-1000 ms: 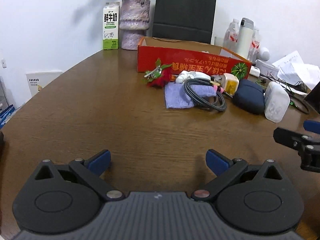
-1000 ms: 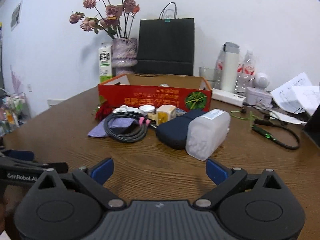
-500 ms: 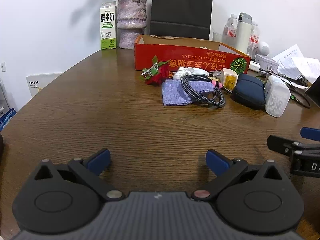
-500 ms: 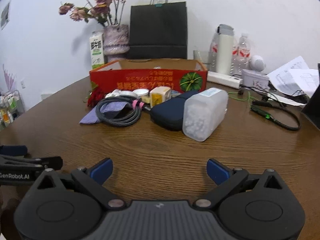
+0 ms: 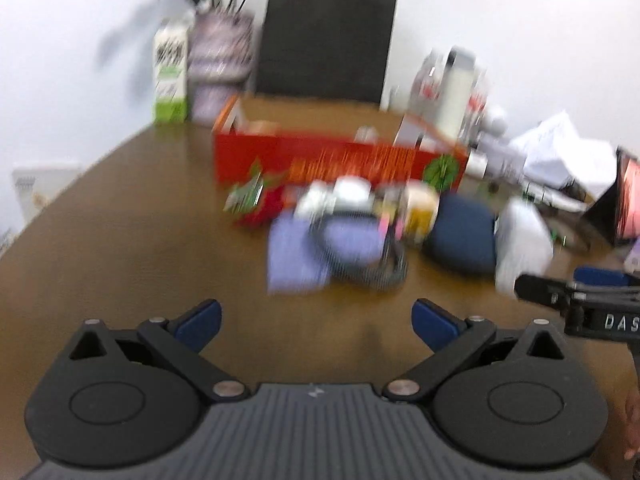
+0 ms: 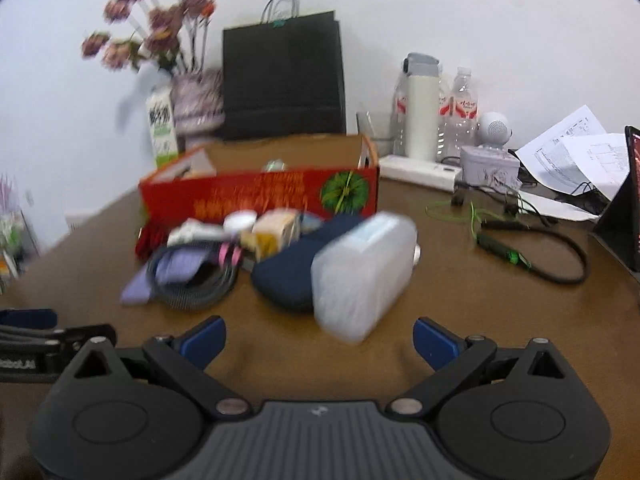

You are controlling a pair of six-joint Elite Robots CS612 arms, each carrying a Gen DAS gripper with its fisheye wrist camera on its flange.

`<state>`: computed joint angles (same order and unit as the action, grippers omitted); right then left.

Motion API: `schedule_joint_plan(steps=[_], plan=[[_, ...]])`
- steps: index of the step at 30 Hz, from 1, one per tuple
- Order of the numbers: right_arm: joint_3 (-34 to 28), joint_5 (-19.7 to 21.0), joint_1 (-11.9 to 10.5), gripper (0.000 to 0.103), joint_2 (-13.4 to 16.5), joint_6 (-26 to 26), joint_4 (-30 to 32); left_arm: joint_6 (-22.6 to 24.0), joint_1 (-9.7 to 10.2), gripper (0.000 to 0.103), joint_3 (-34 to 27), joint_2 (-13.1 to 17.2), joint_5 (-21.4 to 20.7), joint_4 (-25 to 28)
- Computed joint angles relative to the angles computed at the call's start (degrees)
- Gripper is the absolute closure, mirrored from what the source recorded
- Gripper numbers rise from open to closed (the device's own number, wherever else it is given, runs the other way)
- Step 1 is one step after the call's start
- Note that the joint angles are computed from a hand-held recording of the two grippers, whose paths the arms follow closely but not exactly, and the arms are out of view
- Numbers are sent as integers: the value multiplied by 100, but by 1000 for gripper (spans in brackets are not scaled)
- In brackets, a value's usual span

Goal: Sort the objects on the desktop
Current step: 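Grasp the black cable with the left gripper while the right gripper grasps the clear pill container, then carry the cable and pill container into the cardboard box and open both grippers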

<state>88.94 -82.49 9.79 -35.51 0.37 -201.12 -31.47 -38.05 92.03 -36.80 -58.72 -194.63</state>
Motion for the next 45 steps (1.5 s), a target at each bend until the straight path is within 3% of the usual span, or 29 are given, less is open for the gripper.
schedule_joint_plan(steps=[2, 6, 8, 9, 10, 12, 16, 23, 25, 31, 33, 37, 38, 42, 45], plan=[[-189, -282, 32, 8, 66, -11, 88, 87, 98, 0, -254, 103, 11, 30], [-404, -389, 26, 15, 159, 78, 189, 21, 324, 25, -703, 266, -324, 342], [-539, -349, 8, 16, 215, 219, 299, 171, 379, 47, -925, 329, -419, 753], [-701, -377, 9, 24, 284, 209, 488, 202, 397, 64, -1008, 357, -479, 890], [-760, -428, 19, 40, 304, 223, 600, 190, 418, 83, -1072, 373, -573, 1036], [-818, -466, 23, 42, 330, 259, 668, 49, 414, 91, -1075, 397, -606, 994], [-802, -689, 49, 58, 337, 264, 584, 253, 284, 91, -830, 354, -365, 278], [3, -774, -33, 60, -33, 378, -322, 431, 44, 92, -172, 7, -99, -968], [179, -604, -73, 60, -119, 372, -464, 454, -16, 92, 82, -129, -175, -1254], [968, 483, -182, 59, -510, -146, -570, 83, -109, 93, 877, -461, -475, -1252], [1075, 431, -122, 59, -547, -467, -465, 80, -147, 94, 1061, -504, -454, -1161], [1068, 375, -44, 58, -511, -576, -203, -29, -197, 93, 1141, -494, -338, -721], [1071, 366, -27, 58, -513, -592, -168, 31, -204, 90, 1119, -468, -295, -696], [1016, 321, 3, 55, -503, -727, -31, 643, -220, 41, 1056, -363, -380, -897], [960, 381, -21, 43, -488, -553, 8, 986, -198, 37, 937, -282, -489, -746]])
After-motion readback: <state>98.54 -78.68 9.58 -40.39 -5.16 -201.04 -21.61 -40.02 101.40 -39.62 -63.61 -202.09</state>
